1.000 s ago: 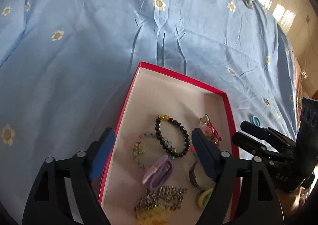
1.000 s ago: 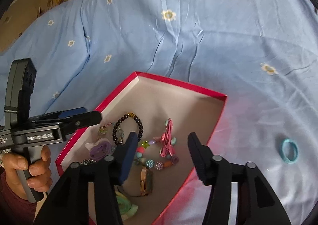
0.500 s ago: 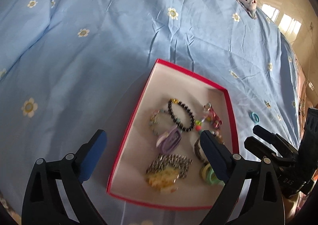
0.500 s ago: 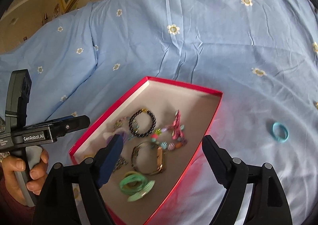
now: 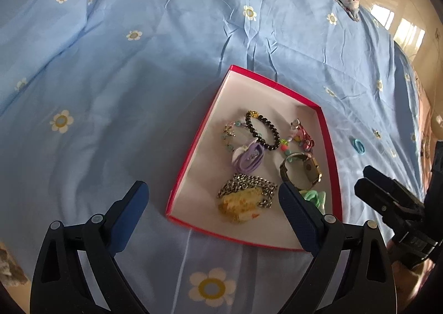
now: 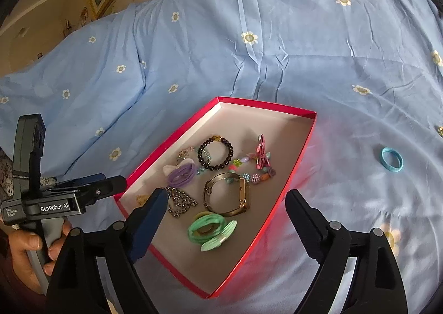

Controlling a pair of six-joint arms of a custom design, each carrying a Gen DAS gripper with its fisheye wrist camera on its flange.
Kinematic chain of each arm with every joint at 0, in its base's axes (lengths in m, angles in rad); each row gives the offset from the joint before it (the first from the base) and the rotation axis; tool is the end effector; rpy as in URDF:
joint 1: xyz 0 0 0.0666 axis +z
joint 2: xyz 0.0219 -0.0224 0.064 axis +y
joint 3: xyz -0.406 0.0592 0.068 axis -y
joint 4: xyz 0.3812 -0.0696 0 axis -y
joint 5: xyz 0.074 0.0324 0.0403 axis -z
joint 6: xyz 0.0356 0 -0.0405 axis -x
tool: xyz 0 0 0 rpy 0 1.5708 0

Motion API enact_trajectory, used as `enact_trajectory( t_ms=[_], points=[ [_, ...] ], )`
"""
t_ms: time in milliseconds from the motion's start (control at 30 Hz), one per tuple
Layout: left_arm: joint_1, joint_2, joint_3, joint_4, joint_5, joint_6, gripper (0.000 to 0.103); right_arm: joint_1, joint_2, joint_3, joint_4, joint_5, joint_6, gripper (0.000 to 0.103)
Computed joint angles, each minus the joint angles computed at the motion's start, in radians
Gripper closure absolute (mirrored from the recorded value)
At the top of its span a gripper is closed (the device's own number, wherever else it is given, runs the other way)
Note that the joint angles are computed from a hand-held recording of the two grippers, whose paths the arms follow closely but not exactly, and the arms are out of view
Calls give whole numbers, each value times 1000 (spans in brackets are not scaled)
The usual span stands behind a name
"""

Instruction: Organize jewelry

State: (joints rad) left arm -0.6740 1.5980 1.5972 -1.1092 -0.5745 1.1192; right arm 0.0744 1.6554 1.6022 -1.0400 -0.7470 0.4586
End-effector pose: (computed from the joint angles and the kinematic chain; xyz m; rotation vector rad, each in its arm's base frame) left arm 0.4245 -0.3148 0.4412 -0.6966 2.3194 0.0028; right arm 0.5472 0.0646 0.4201 -0.8603 2.2746 0.8187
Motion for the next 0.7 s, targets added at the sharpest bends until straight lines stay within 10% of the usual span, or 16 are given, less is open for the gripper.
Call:
enact_trajectory(
  t_ms=[700],
  points=[
    [-151, 42, 81, -264, -284, 76, 0, -47, -88, -54, -26, -72, 76, 8]
  ],
)
